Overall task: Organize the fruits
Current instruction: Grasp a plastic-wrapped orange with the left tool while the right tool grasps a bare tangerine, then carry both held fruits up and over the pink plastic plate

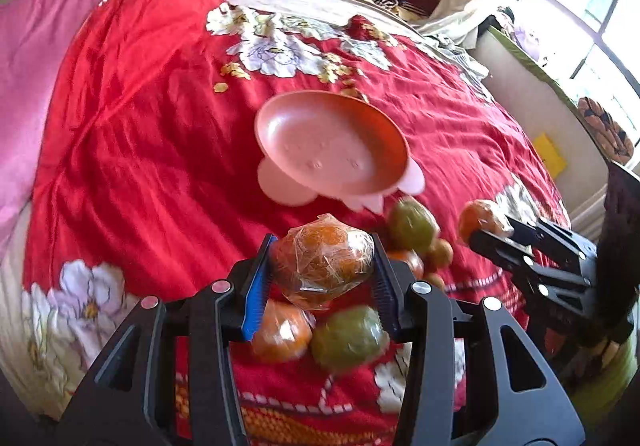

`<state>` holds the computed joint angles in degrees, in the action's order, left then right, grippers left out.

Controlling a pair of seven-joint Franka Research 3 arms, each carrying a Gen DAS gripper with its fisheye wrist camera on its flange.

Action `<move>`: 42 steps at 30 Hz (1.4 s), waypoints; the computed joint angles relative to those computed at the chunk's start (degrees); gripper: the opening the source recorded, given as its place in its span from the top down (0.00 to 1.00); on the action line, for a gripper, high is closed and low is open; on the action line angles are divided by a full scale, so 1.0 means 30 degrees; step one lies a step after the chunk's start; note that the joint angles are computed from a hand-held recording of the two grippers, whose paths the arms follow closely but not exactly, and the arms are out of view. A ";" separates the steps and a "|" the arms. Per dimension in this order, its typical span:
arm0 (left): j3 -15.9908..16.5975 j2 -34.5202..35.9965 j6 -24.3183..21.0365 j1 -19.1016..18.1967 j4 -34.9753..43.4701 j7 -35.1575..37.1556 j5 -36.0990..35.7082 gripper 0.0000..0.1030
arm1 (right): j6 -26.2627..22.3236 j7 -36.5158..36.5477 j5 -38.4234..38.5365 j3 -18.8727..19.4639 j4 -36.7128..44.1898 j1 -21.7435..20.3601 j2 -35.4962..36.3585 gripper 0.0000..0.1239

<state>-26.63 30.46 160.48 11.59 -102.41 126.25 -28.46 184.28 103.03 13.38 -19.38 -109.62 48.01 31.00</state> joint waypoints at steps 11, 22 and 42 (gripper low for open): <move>0.1196 0.2706 -0.1786 -0.1378 0.4437 -0.2305 0.2707 0.65 | -0.1317 0.0192 -0.1078 0.0868 0.2871 -0.1514 0.1452 0.69; 0.1959 0.5810 -0.4328 -0.2873 0.9699 -0.3868 0.4978 0.65 | -0.2667 0.0503 -0.2436 0.2350 0.5581 -0.3359 0.2949 0.69; 0.3102 1.0958 -0.9137 -0.4968 1.8850 -0.5290 0.6378 0.65 | -0.5822 -0.0093 -0.3660 0.4499 1.0787 -0.5421 0.6033 0.69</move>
<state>-17.32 63.34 133.07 -3.31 -45.86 110.38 -9.33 166.81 102.75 2.40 -5.89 -77.26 31.74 49.10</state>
